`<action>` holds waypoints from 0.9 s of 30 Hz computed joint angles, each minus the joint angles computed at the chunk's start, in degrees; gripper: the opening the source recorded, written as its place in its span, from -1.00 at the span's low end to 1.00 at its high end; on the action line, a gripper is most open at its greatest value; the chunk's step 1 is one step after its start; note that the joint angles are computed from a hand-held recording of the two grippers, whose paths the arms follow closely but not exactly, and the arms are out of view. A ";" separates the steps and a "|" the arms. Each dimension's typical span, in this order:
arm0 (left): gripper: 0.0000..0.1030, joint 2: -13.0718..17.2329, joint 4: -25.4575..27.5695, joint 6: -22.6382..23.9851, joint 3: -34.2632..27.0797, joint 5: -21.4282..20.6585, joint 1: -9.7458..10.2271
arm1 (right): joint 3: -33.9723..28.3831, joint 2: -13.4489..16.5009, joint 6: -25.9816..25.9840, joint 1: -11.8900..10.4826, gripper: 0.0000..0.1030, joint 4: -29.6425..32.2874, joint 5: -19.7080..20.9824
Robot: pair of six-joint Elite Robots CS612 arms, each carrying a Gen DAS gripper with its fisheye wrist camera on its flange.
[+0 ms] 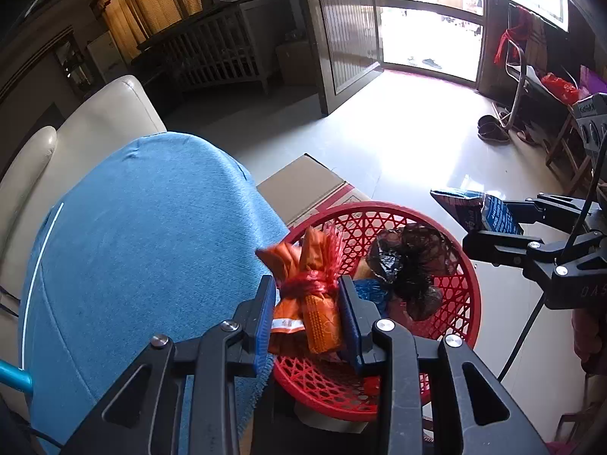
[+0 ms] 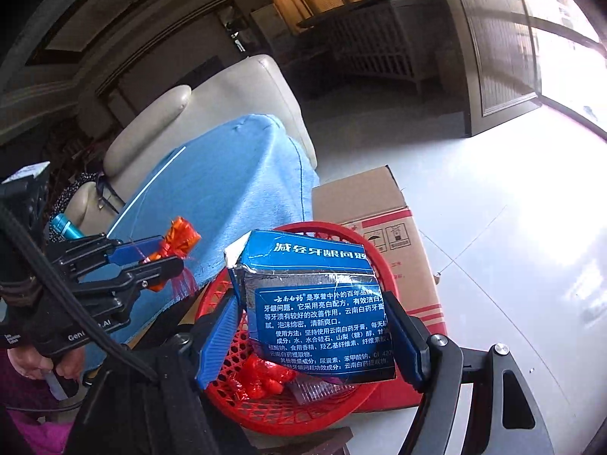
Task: Collect trash
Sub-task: 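Open the left tool to drop the wrapper while the right tool releases the box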
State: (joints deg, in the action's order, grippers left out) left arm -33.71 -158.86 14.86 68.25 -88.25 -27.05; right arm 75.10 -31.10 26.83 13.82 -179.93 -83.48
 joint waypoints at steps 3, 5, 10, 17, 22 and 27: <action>-0.31 0.00 -0.69 -0.11 0.13 -0.16 -0.17 | 0.55 -0.27 0.39 -0.11 0.47 -0.55 -0.35; -0.31 -0.02 -0.91 0.09 0.10 -0.38 -0.21 | 0.93 -0.45 0.54 -0.09 0.47 -0.93 -0.71; -0.21 -0.27 -1.80 -0.08 0.48 0.02 -0.17 | 1.14 -0.64 0.70 -0.02 0.47 -1.17 -1.02; 0.11 -1.17 -4.21 -2.30 1.83 3.26 0.49 | -0.26 -0.32 -0.52 0.39 0.47 -0.15 -0.20; 0.23 -1.97 -5.62 -5.54 2.79 6.79 1.32 | -2.62 0.48 -1.99 1.02 0.48 1.73 0.69; 0.37 -2.91 -7.87 -7.61 4.37 10.03 1.99 | -5.14 1.33 -2.95 1.92 0.49 3.57 0.50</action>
